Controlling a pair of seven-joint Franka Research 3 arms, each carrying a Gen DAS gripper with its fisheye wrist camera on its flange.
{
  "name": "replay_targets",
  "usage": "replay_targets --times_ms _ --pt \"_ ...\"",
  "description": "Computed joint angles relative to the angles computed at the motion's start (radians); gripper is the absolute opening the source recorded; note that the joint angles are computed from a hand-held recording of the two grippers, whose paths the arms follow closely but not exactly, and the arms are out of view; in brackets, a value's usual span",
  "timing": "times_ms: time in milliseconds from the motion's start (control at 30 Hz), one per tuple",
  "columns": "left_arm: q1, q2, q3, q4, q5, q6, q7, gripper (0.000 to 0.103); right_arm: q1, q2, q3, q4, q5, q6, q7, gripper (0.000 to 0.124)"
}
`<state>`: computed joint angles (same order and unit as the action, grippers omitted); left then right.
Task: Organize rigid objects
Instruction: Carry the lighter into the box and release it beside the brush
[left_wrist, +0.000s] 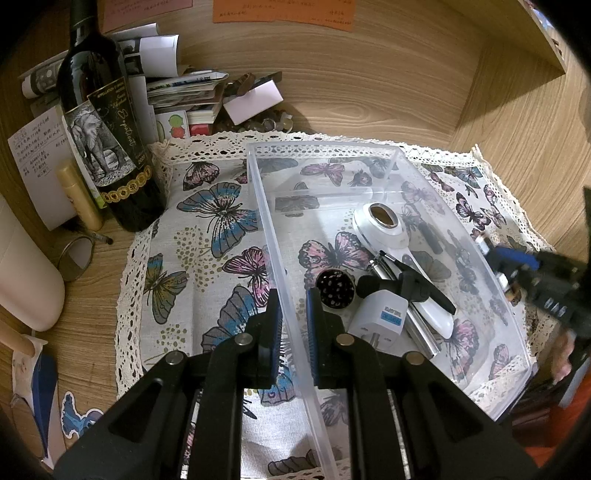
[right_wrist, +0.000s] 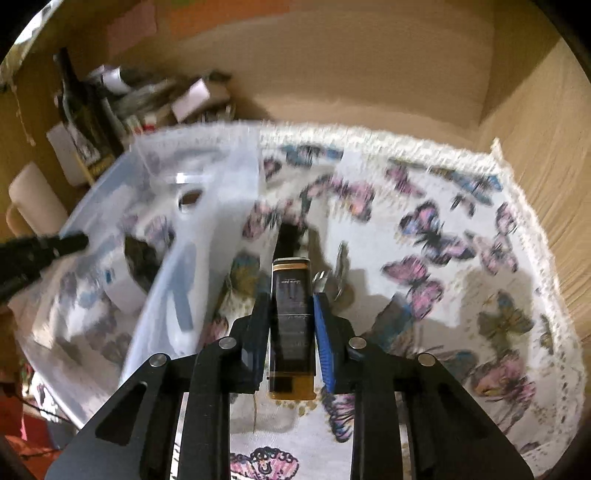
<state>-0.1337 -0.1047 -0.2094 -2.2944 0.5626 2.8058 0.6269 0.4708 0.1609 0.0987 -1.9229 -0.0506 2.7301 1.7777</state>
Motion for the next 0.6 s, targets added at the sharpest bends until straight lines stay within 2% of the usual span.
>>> replay_targets --times_ms 333,600 --pt "-0.001 0.0 0.0 0.001 -0.003 -0.002 0.003 0.012 -0.003 -0.039 -0.004 0.011 -0.057 0.084 0.047 0.021" --pt "-0.001 0.0 0.0 0.0 -0.003 0.0 0.001 0.012 -0.005 -0.017 0.032 0.055 0.051 0.127 -0.086 0.022"
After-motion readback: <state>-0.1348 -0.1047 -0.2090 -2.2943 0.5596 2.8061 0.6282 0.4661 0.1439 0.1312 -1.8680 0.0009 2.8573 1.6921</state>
